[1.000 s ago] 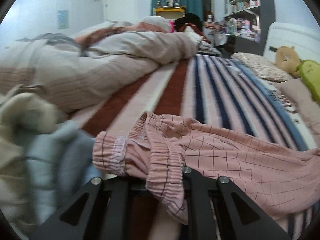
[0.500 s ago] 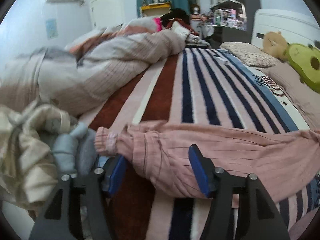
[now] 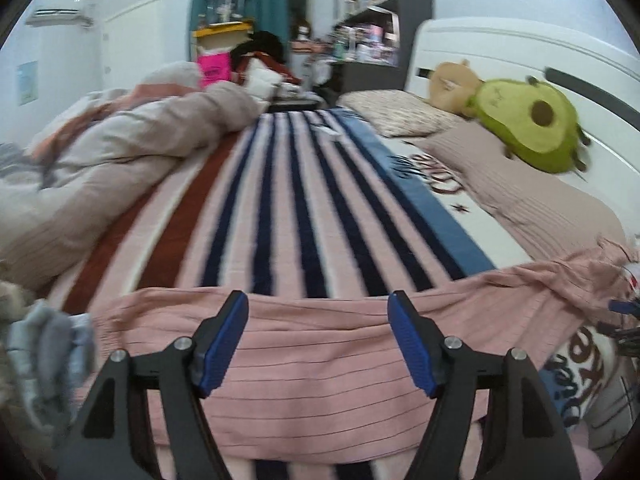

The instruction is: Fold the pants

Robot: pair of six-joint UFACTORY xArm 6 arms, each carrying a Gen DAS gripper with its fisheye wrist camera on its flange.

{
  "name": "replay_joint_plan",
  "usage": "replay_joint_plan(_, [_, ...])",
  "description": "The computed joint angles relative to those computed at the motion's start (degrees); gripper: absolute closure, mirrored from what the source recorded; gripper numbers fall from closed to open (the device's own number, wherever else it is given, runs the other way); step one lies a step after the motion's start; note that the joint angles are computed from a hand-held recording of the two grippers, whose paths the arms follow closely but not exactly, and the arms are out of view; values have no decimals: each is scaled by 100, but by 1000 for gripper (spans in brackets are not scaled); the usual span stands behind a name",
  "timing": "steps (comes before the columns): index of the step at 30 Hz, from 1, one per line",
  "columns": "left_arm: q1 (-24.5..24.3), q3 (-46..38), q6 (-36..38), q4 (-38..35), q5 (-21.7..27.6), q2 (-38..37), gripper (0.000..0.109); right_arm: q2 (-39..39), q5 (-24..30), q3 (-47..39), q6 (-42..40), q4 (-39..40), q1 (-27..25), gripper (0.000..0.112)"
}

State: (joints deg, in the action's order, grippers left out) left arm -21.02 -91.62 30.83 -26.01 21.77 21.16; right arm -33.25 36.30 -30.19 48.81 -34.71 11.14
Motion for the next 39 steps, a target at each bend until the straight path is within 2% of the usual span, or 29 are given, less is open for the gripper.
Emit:
replay_joint_plan(2, [-111, -84, 73, -50, 95, 69, 40, 202, 393, -89, 379, -588, 126, 45])
replay_joint_plan(4, [-196, -167, 159, -47, 176, 143, 40, 372, 1122, -226, 1021, -1330, 312, 48])
replay_joint_plan(6, [-287, -192, 148, 91, 197, 180, 40, 296, 1343, -169, 1277, -1601, 274, 71])
replay_joint_plan(7, [-318, -204, 146, 133, 207, 195, 40, 172, 1316, -97, 1327, -1574, 164, 100])
replay_joint_plan(8, [-338, -184, 170, 132, 199, 192, 40, 19, 1230, -12, 1365, -1528, 61, 112])
replay_joint_plan(10, [-375, -271, 196, 137, 269, 255, 40, -304, 1250, 104, 1565, -1702, 5, 111])
replay_joint_plan(12, [-395, -383, 266, 91, 364, 325, 40, -569, 1665, 114, 1757, -2013, 161, 111])
replay_joint_plan(15, [-444, -392, 418, -33, 421, 323, 40, -1132, 1981, 141, 1810, -2221, 346, 111])
replay_joint_plan(18, [-473, -426, 622, -207, 529, 330, 40, -1303, 2459, -106, 1705, -2411, 669, 111])
replay_joint_plan(20, [-498, -533, 682, -203, 733, 400, 40, -1240, 2487, -315, 1558, -2422, 643, 111])
replay_joint_plan(24, [-510, -700, 930, -435, 1192, 542, 40, -1055, 2199, -729, 886, -1845, 236, 111])
replay_joint_plan(27, [-530, -707, 893, -346, 1224, 617, 40, -572, 2161, -1116, -221, -725, -127, 110])
replay_joint_plan(28, [-532, -695, 864, -296, 1196, 638, 40, -418, 2225, -1178, -545, -452, -200, 106])
replay_joint_plan(29, [-528, -685, 853, -281, 1181, 649, 40, -235, 2402, -1253, -714, -359, -198, 94])
replay_joint_plan(30, [-521, -677, 837, -273, 1175, 659, 40, -133, 2623, -1292, -742, -396, -149, 87])
replay_joint_plan(32, [-502, -672, 827, -299, 1186, 666, 40, -39, 3047, -1320, -579, -711, -58, 56])
replay_joint_plan(33, [-496, -709, 801, -286, 1208, 686, 40, -115, 3155, -1286, -356, -914, -23, 52])
replay_joint_plan(34, [-499, -722, 783, -267, 1203, 694, 40, -285, 3050, -1212, -170, -960, -59, 51])
replay_joint_plan(36, [-501, -745, 778, -236, 1160, 691, 40, -689, 2412, -1029, -90, -648, -341, 50])
replay_joint_plan(39, [-496, -763, 830, -326, 1102, 655, 40, -1019, 1279, -802, -562, 335, -797, 50])
